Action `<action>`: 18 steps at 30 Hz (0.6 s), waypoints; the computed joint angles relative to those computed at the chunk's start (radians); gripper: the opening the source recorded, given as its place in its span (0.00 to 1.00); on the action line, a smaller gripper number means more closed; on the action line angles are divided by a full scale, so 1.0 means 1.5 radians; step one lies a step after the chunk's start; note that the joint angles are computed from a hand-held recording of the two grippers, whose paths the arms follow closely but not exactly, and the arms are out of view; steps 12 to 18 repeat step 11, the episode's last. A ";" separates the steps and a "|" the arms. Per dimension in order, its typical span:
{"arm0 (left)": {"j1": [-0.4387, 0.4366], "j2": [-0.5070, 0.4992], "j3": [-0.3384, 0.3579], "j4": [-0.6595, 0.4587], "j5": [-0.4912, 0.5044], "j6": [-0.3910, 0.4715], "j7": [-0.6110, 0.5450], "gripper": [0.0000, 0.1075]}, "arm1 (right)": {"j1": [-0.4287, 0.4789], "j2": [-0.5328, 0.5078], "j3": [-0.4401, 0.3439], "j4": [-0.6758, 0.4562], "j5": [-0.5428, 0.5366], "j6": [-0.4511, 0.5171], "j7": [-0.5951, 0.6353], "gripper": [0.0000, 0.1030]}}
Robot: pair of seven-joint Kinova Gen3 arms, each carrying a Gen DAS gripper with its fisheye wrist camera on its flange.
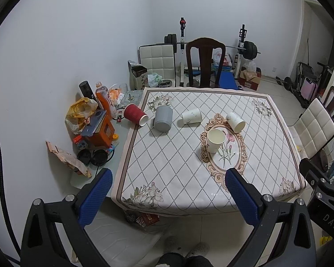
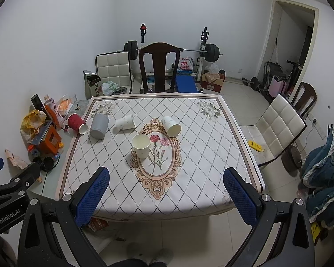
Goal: Flip cup upright
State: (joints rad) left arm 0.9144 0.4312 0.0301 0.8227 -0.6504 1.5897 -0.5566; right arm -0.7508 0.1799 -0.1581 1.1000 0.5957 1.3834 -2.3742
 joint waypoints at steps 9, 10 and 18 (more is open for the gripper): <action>0.000 -0.003 0.000 0.003 0.001 -0.005 0.004 0.96 | 0.003 -0.002 0.000 0.001 -0.003 -0.001 0.003 1.00; 0.001 0.000 0.001 -0.004 0.001 -0.001 0.003 0.96 | 0.003 -0.003 0.000 0.003 -0.003 -0.002 0.003 1.00; 0.000 -0.001 0.001 -0.002 0.002 -0.002 0.003 0.96 | 0.003 -0.001 0.000 0.001 -0.003 -0.002 0.002 1.00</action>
